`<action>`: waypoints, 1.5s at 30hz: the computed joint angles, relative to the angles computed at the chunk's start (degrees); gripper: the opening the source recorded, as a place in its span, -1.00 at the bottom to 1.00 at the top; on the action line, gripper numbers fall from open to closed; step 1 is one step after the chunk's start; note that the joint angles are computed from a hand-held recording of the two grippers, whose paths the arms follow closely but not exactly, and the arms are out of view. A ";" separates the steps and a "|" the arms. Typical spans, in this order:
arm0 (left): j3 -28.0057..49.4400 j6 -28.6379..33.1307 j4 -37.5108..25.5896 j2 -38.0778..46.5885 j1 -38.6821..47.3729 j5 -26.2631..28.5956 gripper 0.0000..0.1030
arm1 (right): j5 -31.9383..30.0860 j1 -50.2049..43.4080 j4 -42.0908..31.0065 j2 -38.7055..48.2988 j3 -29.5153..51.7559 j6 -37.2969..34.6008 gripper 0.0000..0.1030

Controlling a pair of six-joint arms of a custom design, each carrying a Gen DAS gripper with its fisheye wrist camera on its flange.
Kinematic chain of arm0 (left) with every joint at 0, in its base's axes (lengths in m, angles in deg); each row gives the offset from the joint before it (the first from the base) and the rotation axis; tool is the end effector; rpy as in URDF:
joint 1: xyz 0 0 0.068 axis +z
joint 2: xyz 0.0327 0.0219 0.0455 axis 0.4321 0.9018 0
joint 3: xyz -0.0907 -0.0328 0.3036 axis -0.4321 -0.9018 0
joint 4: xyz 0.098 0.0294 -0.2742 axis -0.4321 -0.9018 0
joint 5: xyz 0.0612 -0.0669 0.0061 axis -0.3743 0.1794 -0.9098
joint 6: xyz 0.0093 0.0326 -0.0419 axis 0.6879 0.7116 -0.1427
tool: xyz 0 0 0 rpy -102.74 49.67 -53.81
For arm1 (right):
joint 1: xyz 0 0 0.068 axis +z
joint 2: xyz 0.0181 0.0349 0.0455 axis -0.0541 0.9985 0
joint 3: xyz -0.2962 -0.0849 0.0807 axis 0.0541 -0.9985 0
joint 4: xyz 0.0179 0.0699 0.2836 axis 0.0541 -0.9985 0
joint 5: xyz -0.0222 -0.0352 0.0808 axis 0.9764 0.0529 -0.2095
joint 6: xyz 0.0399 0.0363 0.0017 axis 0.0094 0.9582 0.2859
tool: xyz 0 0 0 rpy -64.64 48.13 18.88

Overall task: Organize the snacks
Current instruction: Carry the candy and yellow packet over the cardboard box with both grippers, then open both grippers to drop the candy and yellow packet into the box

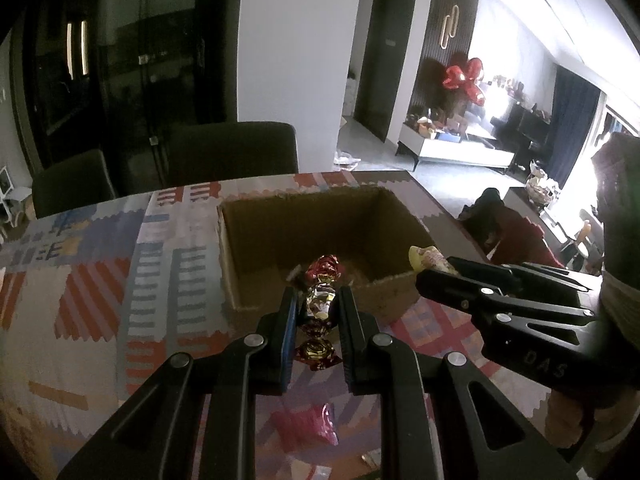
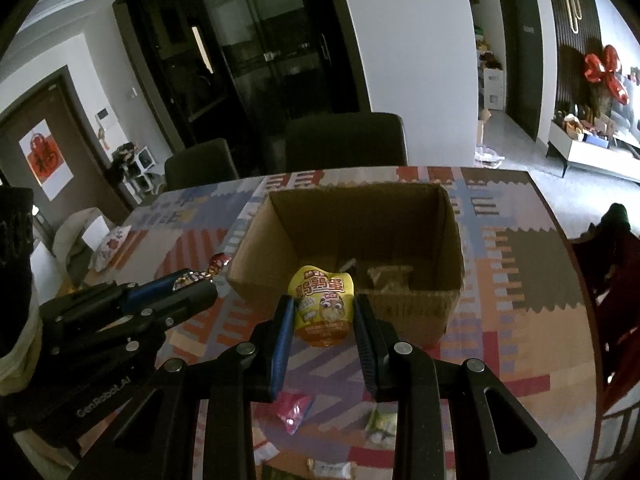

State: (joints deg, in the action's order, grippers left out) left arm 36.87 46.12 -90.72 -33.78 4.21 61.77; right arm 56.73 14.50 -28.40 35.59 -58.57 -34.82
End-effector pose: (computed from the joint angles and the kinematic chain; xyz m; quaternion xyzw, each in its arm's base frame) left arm 0.1476 -0.0523 0.2321 0.0104 0.9206 -0.0639 0.3852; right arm 0.1694 0.0642 0.2357 -0.1659 0.8999 0.1984 0.3512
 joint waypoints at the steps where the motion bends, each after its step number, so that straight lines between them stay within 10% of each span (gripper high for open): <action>1: 0.38 0.58 0.46 0.76 0.85 0.31 -0.61 | -0.07 -0.04 0.61 1.11 0.62 -0.13 -0.40; 25: 9.18 8.42 10.47 23.43 11.38 5.84 -0.54 | 1.62 -1.17 8.54 25.15 11.33 -0.85 -0.39; 28: 9.13 8.32 11.11 23.74 11.57 5.21 -0.14 | 3.10 -1.01 8.45 25.88 11.80 -0.27 -0.25; 45: 6.80 4.85 3.41 13.82 8.40 1.56 0.03 | 3.11 -1.30 3.17 17.35 8.08 -0.81 -0.08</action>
